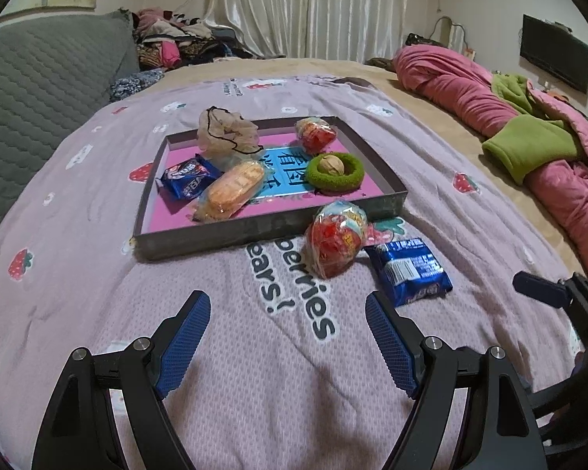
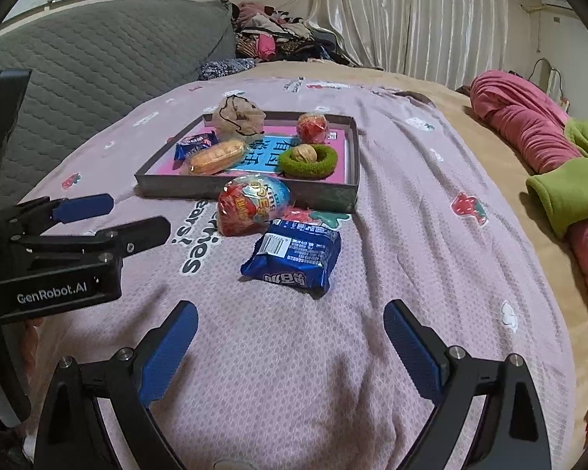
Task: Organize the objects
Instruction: 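Move left tool to the red-wrapped egg while right tool approaches the blue biscuit packet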
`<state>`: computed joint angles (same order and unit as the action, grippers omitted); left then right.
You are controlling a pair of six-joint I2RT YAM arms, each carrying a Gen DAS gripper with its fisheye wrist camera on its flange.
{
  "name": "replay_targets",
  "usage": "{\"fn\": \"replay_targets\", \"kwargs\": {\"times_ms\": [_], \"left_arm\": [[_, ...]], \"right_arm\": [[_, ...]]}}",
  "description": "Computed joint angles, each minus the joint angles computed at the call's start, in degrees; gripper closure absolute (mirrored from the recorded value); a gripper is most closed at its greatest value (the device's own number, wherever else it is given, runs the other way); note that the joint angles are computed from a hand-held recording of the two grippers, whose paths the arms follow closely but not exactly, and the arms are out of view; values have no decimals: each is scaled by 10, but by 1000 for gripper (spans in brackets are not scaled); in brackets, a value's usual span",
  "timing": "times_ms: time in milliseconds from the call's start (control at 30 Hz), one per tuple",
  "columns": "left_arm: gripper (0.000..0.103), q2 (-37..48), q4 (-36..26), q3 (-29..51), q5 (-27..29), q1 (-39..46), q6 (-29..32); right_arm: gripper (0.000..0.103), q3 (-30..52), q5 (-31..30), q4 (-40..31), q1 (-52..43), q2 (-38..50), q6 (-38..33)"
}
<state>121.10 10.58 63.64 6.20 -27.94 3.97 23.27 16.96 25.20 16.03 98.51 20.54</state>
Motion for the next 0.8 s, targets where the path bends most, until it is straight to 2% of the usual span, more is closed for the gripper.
{"fn": "replay_targets", "kwargs": {"times_ms": [800], "left_arm": [[21, 132, -101, 207, 11, -24, -22]], "right_arm": [[6, 94, -31, 11, -54, 125, -13]]}}
